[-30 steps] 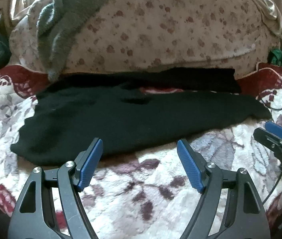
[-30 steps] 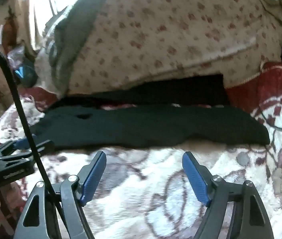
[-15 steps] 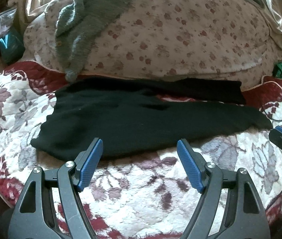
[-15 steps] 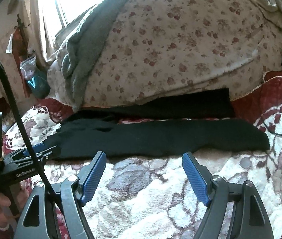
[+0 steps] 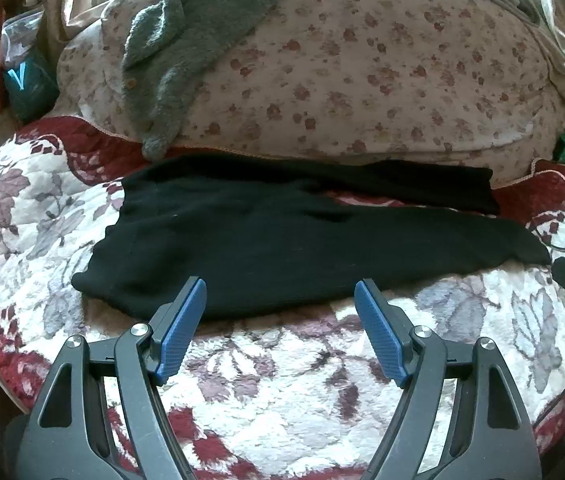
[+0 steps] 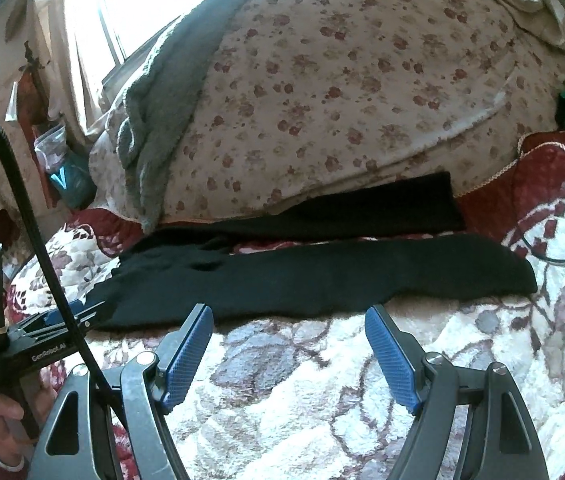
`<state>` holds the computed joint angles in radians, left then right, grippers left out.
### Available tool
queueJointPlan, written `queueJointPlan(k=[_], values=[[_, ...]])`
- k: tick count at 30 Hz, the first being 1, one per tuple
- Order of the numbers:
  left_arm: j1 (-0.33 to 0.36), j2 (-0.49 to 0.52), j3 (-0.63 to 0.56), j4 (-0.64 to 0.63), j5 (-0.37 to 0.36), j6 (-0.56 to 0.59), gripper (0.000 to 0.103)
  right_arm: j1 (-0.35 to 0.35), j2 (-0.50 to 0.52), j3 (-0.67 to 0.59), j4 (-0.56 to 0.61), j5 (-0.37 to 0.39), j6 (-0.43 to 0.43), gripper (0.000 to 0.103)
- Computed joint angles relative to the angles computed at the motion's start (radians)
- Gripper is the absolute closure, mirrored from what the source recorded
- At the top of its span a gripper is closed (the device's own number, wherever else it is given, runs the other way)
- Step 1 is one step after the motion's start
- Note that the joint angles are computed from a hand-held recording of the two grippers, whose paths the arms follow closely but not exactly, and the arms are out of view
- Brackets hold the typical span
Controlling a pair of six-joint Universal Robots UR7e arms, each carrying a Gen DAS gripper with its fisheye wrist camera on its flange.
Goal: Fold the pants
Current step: 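Move both grippers open toward the black pants' leg ends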
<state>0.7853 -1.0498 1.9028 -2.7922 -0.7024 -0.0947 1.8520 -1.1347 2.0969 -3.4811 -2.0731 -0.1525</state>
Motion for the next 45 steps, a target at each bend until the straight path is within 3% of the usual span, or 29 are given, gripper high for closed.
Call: queueJointPlan(k=[12, 28, 45], values=[[0.036, -0.043, 0.007, 0.045, 0.04, -0.009, 0.025, -0.018, -0.014, 0.01, 0.009, 0.003, 0.01, 0.026], [0.11, -0.095, -0.012, 0.132, 0.101, -0.147, 0.025, -0.04, -0.002, -0.012, 0.062, 0.009, 0.037, 0.026], [0.136, -0.126, -0.011, 0.165, 0.081, -0.199, 0.025, -0.058, 0.012, -0.017, 0.074, 0.015, 0.061, 0.026]])
